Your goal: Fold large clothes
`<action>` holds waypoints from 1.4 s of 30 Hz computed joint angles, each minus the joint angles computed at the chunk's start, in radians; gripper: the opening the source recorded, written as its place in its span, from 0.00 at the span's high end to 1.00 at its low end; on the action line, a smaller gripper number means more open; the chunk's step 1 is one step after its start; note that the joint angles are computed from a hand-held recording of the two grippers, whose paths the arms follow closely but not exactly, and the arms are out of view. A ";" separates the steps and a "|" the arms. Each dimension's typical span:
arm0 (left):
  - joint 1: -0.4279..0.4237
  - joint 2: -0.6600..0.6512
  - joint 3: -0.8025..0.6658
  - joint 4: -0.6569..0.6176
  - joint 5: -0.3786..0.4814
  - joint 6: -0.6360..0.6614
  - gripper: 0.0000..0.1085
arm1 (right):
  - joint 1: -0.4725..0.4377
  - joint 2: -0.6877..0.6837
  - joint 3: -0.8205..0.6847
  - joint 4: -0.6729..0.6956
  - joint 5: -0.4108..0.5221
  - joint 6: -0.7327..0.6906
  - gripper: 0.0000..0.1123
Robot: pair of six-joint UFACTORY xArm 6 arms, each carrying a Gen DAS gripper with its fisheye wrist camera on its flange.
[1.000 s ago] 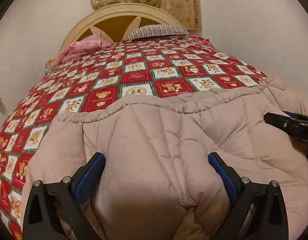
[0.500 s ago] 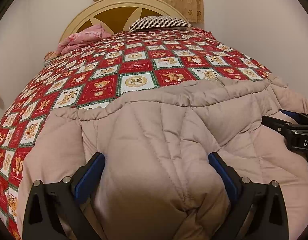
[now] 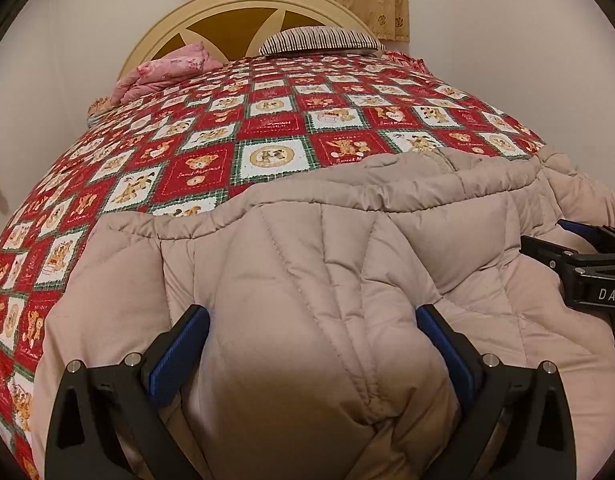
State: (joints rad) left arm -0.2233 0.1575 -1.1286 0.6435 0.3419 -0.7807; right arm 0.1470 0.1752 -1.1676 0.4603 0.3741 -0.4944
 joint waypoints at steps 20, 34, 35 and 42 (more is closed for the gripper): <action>0.003 0.006 -0.001 -0.014 0.008 0.013 0.06 | 0.006 0.014 -0.008 -0.100 -0.009 0.079 0.08; 0.002 0.011 -0.007 -0.006 0.013 0.005 0.06 | 0.031 -0.089 0.127 -0.070 -0.123 0.094 0.08; 0.002 0.011 -0.007 -0.006 0.013 0.005 0.06 | 0.031 -0.082 0.122 -0.080 -0.124 0.102 0.08; 0.000 0.014 -0.015 -0.008 0.024 0.007 0.06 | 0.032 -0.053 0.102 -0.204 -0.123 0.203 0.08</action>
State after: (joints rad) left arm -0.2231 0.1714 -1.1432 0.6356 0.3659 -0.7740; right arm 0.1789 0.1222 -1.0654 0.2559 0.2507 -0.2915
